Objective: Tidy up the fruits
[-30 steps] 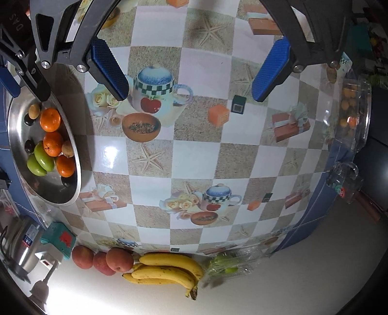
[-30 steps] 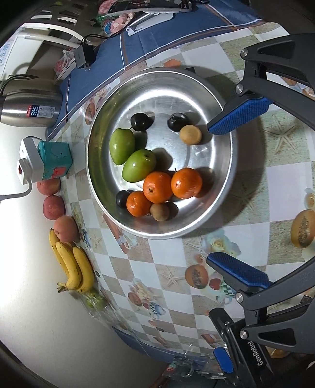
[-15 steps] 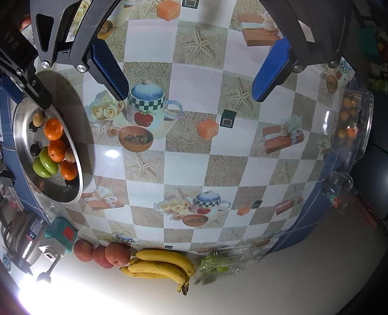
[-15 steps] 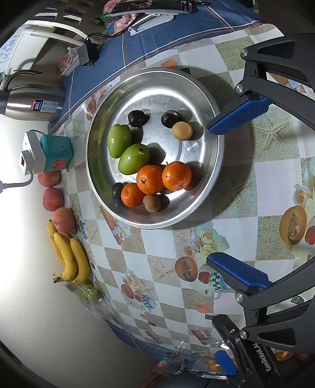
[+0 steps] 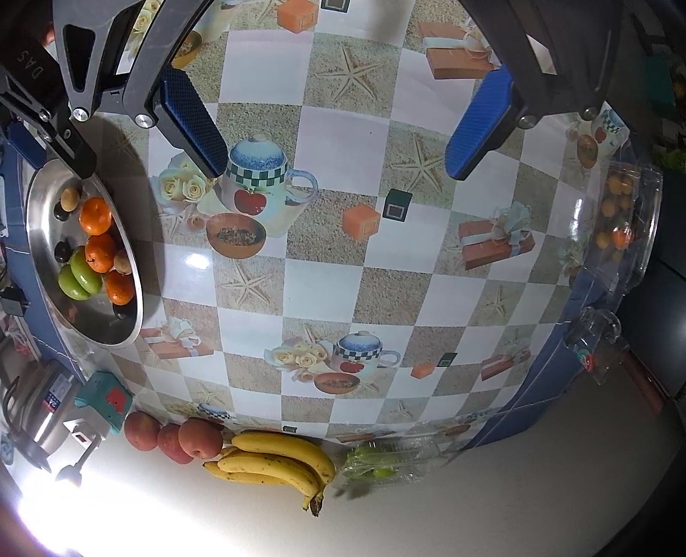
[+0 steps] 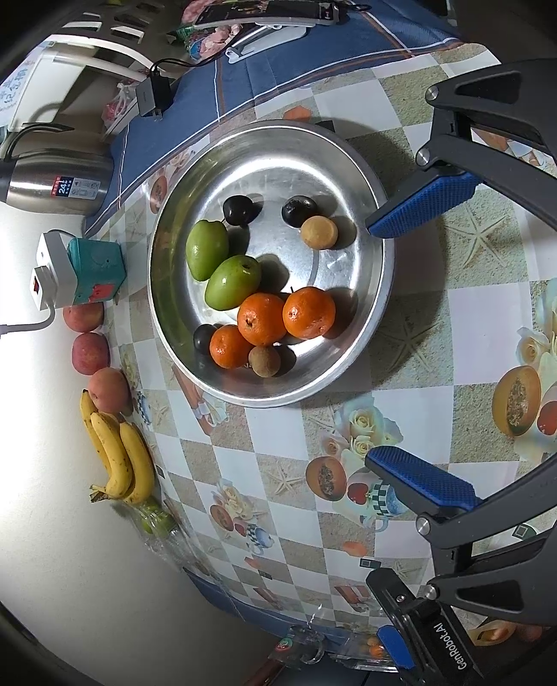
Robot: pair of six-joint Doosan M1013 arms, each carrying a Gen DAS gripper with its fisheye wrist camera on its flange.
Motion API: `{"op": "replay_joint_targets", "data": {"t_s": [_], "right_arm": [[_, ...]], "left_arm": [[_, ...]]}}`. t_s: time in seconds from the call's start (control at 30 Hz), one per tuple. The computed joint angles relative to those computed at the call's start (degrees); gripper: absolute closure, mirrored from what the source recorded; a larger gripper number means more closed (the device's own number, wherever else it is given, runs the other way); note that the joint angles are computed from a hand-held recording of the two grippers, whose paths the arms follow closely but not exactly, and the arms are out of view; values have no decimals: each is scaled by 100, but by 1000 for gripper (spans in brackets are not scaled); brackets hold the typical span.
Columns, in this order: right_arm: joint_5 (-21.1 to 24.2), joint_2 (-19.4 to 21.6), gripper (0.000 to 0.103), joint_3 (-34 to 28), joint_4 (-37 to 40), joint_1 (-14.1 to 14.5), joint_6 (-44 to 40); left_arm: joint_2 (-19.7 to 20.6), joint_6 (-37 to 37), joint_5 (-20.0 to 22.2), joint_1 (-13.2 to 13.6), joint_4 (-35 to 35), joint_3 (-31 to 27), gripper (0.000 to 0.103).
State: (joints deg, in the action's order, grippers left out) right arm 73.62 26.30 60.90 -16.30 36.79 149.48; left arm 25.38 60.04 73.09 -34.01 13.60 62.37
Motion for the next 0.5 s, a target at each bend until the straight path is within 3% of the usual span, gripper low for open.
{"op": "replay_joint_targets", "data": {"t_s": [0.5], "right_arm": [[42,9,5,-8,16,-2,21]], "left_arm": [[14,-1,22,2,12,-17,0]]}}
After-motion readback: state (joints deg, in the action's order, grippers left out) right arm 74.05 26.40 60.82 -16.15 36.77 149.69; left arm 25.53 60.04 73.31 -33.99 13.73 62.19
